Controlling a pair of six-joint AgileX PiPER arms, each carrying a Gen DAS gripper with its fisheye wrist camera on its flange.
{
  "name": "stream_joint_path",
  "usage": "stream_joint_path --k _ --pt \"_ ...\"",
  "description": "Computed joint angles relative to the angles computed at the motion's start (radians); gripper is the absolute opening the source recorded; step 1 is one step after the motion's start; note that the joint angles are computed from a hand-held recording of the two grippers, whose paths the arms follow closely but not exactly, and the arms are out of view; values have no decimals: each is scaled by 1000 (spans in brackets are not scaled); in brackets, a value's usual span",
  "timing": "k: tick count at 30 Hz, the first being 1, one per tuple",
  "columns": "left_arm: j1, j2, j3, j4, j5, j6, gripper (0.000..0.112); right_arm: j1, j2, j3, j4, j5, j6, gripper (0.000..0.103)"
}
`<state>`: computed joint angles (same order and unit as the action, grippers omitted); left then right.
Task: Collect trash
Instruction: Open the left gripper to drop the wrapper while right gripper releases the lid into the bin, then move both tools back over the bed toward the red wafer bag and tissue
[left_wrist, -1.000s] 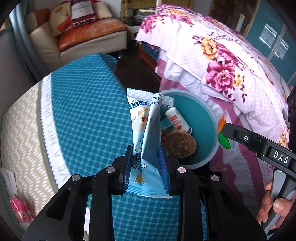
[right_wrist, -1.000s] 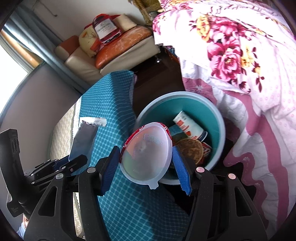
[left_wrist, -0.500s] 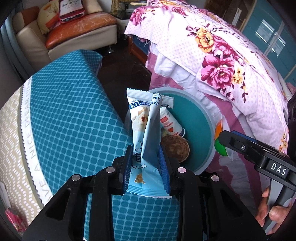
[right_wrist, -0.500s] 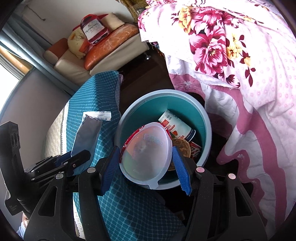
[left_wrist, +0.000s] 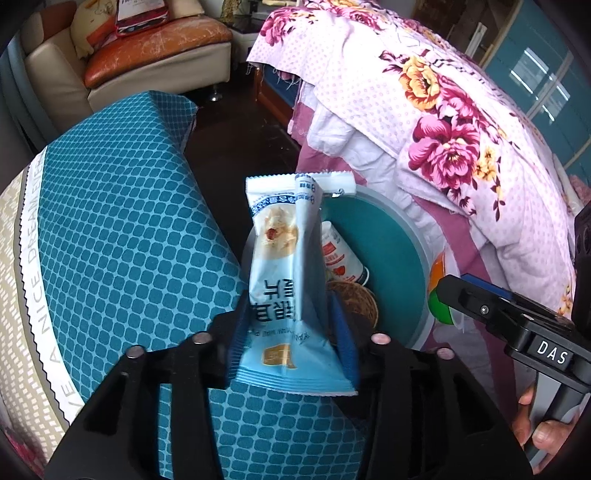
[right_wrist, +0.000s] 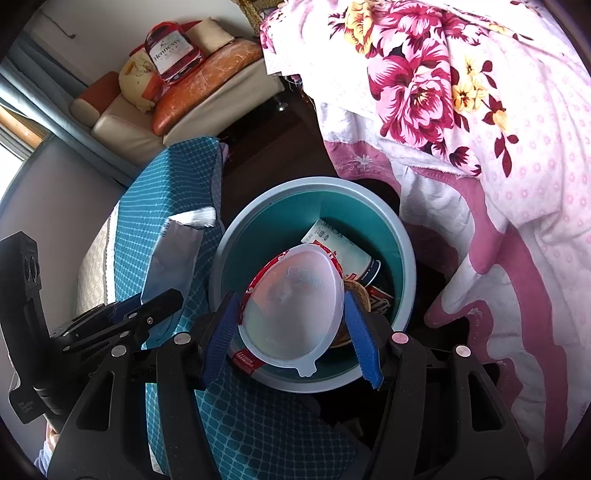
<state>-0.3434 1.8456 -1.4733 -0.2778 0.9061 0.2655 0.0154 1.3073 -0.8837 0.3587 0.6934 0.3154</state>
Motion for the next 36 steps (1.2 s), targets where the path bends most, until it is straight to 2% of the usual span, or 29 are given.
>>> stream_joint_path --k 8,10,12,23,25,26,27,36 --pt "39 -11 12 -32 5 17 54 22 31 -26 -38 0 37 56" --pt "47 -26 29 -27 -8 19 81 25 39 -32 -43 -1 40 56" --pt "51 -58 69 -15 -52 22 88 36 48 -42 -54 2 53 56" --pt "97 -93 127 -55 -43 106 88 98 101 -94 -113 22 128 56" --pt "105 -93 130 -63 -38 113 88 114 109 -108 -130 31 159 61" --pt "111 -92 129 -67 -34 117 88 121 113 -114 -140 35 173 68" --pt "117 -91 129 -74 -29 122 88 126 121 -123 -143 41 181 70" --pt "173 -113 144 -116 12 167 88 144 140 -150 -132 73 189 76"
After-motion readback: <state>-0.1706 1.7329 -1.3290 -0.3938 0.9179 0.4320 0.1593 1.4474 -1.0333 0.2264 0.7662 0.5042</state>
